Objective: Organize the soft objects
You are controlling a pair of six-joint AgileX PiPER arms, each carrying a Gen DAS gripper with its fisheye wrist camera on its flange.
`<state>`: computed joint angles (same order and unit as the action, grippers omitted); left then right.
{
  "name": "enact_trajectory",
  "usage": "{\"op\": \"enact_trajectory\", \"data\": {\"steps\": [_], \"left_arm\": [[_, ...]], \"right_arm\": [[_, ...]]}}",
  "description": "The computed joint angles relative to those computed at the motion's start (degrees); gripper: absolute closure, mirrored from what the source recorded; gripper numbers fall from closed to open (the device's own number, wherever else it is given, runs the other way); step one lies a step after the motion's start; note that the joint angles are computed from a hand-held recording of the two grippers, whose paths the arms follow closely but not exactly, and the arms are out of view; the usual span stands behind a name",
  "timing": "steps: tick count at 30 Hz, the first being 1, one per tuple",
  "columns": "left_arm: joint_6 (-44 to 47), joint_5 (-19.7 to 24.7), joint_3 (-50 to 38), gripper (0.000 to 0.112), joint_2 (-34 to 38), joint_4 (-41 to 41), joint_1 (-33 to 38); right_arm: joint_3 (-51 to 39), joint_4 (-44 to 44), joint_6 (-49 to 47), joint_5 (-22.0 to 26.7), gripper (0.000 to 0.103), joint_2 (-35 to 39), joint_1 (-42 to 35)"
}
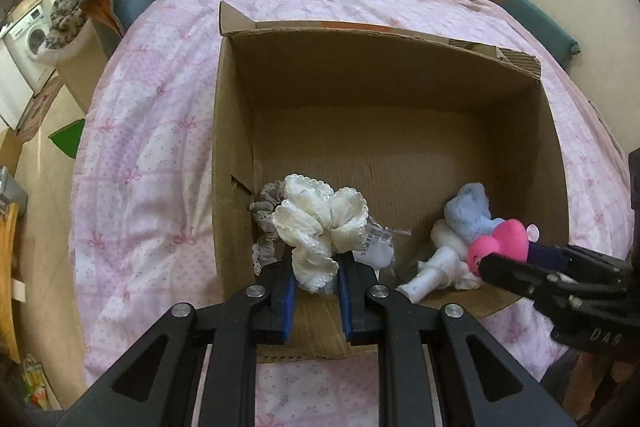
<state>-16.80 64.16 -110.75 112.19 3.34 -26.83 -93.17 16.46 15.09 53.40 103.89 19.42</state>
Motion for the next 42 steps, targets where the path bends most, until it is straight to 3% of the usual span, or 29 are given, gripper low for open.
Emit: {"op": "enact_trajectory", "data": {"steps": [12, 19, 21, 28, 36, 38, 42], "left_arm": [[-1.43, -0.56, 0.6, 0.096, -0.01, 0.93, -0.51], [-1.44, -0.96, 1.15, 0.091, -0.38, 0.21, -0.38], [-1.13, -0.95, 1.16, 0.088, -0.41, -0.12, -0.49], [-1.94, -2.44, 2.28, 0.053, -1.78, 1.21, -1.25], [-4.42, -4.26, 3.56, 0.053, -4.57, 5.04, -1.43], [-5.47, -5.15, 4.45, 0.053, -5.63, 6.03, -1.24], [-8.53, -6.86, 7.07, 0.053, -8.45, 9.22, -1.41]], "right_arm": [[-0.96, -1.06, -0.03, 0.86, 0.047, 0.49, 0.82], [-0.82, -0.83, 0.49, 0.5, 0.047, 0.27, 0.42], [-0.55, -0.65, 0.59, -0.09, 0.044, -0.13, 0.33], [1.63, 1.07, -0.19, -4.33, 0.03, -2.72, -0.59], [2.8, -6.55, 5.63, -7.04, 0.021, -5.87, 0.7], [2.98, -9.0, 7.66, -7.52, 0.007, -6.69, 1.17], [4.27, -14.57, 11.55, -8.66, 0.003, -8.98, 2.76]]}}
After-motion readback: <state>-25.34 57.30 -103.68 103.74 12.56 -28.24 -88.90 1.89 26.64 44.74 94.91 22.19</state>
